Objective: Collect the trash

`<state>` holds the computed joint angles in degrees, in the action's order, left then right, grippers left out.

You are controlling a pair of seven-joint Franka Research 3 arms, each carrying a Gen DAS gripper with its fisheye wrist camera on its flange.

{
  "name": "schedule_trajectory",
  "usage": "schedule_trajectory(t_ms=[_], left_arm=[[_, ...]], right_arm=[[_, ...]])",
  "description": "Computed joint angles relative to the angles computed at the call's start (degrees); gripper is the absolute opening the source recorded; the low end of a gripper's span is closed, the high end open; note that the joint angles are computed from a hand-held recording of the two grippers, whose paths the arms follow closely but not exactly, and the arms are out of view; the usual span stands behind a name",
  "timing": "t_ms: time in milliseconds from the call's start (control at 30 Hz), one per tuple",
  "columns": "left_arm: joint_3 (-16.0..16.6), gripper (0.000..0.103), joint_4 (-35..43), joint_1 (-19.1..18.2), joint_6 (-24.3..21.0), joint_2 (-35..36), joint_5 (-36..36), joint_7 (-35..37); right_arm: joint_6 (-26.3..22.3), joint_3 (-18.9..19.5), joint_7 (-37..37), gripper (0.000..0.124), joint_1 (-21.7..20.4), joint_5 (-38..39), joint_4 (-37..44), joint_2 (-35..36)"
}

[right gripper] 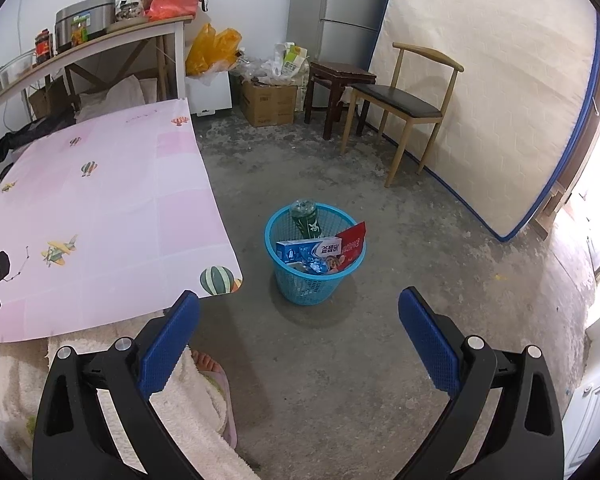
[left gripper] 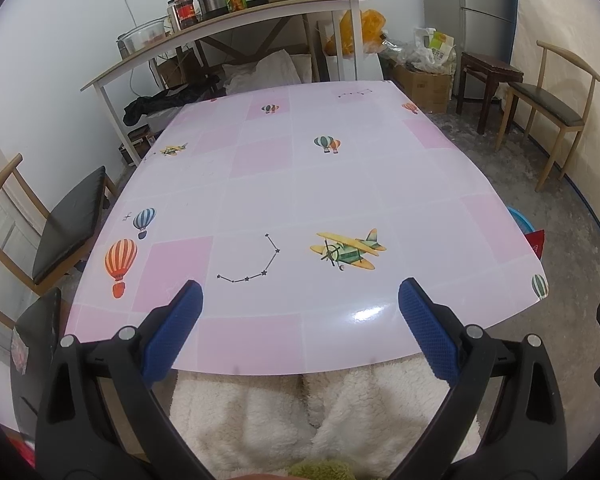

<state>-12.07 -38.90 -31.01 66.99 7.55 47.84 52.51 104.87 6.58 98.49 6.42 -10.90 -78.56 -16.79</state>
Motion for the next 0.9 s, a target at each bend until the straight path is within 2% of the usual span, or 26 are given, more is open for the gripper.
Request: schedule_trajectory(t_ms=[433, 900], left_arm=[[-0.61, 0.094, -2.48, 1.24, 0.72, -1.64, -0.67, -0.51], [-0.89, 0.094, -1.38, 1.22, 0.39, -0.97, -0.15, -0.08]], right_arm=[[0.06, 0.16, -0.14, 0.097, 0.09, -0.14, -0.07, -0.14], [0.07, 0.17, -0.37, 0.097, 0.15, -0.24, 0.27, 0.06]])
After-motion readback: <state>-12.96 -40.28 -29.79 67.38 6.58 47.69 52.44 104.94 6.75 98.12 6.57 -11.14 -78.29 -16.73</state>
